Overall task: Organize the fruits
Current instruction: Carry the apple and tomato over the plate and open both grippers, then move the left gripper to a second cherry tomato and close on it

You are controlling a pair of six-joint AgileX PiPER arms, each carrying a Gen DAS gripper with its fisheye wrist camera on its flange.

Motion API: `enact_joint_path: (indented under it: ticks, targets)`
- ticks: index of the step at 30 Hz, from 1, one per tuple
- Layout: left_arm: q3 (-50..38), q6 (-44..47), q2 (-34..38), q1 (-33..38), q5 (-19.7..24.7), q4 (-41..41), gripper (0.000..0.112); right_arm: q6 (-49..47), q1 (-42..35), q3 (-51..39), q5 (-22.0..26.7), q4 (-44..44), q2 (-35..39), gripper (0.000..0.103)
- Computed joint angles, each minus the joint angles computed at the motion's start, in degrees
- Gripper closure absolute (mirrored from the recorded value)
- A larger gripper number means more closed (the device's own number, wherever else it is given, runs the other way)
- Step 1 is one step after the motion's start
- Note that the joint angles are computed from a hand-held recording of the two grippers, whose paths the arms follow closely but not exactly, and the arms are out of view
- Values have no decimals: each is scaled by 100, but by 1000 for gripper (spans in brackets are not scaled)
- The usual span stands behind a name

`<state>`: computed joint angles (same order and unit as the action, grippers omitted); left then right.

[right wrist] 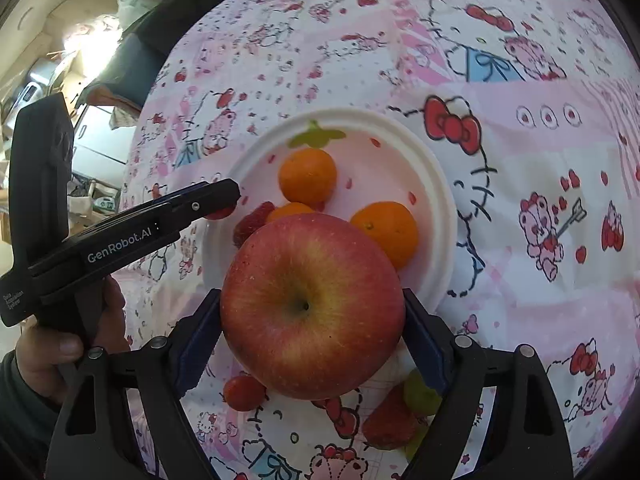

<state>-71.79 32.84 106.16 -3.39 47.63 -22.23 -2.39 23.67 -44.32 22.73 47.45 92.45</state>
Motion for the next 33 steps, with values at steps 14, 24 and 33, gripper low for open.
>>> enact_joint_path:
  ticks: [14,24,33]
  targets:
    - [-170,64,-28,252,148,-525,49,-296,42,25,9,261,-31,13]
    - [-143,-180,-180,457,93,-326,48,303,79,314,-289,-401,-783,6]
    - [500,57,-974,749,60,-335,48,2299,23,797,-329,-1988,-2051,6]
